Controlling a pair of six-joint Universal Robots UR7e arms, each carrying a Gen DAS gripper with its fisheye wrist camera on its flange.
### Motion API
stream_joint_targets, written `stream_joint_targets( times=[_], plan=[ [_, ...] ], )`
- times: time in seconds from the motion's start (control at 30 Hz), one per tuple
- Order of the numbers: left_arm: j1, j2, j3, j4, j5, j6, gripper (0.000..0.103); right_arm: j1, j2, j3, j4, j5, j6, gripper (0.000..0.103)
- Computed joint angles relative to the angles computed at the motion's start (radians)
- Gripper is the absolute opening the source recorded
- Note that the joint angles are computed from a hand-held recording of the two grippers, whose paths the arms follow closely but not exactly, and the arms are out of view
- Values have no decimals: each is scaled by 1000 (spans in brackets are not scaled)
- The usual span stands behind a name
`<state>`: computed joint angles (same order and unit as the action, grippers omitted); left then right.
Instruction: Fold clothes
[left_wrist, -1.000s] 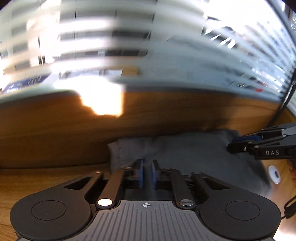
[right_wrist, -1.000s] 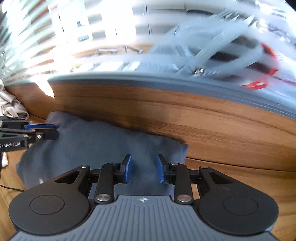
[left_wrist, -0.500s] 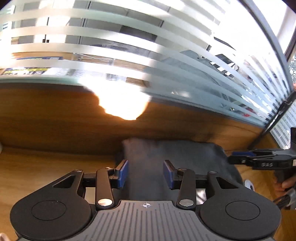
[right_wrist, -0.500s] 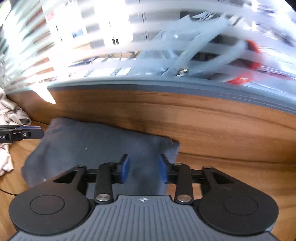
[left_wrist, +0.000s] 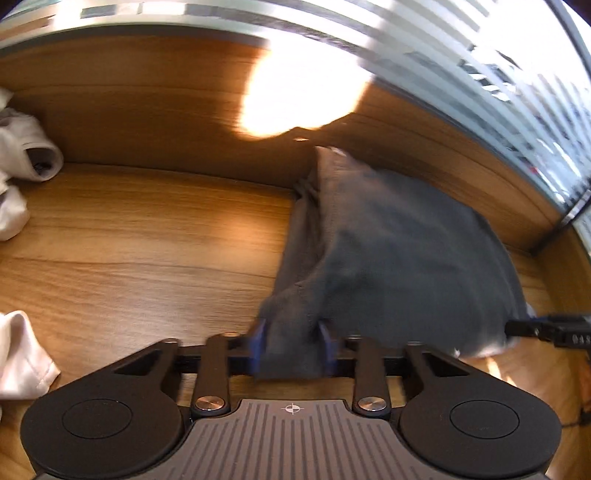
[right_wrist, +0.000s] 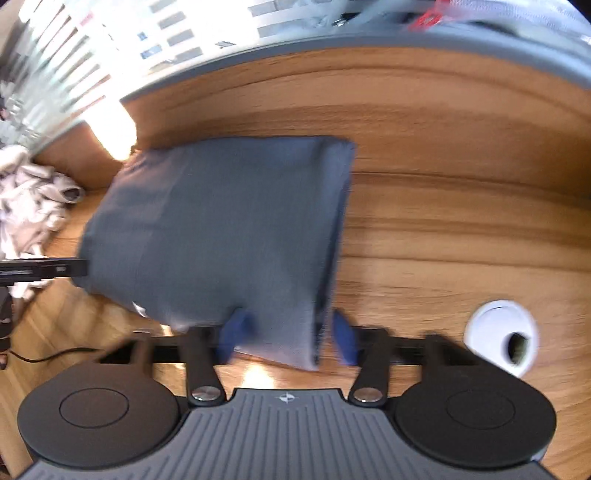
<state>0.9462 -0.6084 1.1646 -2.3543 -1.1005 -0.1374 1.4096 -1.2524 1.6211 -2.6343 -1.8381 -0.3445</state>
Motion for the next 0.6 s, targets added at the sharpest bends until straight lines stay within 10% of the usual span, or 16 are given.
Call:
stream_joint_targets(
  times=[0.27,0.6],
  plan=[
    [-12,0,-31,62,101,-61,18,13,-42,44,66,41,59,15],
    [-46,-158,135,33,126,-117,39,85,-184,356,-71,63,128,11]
  ],
)
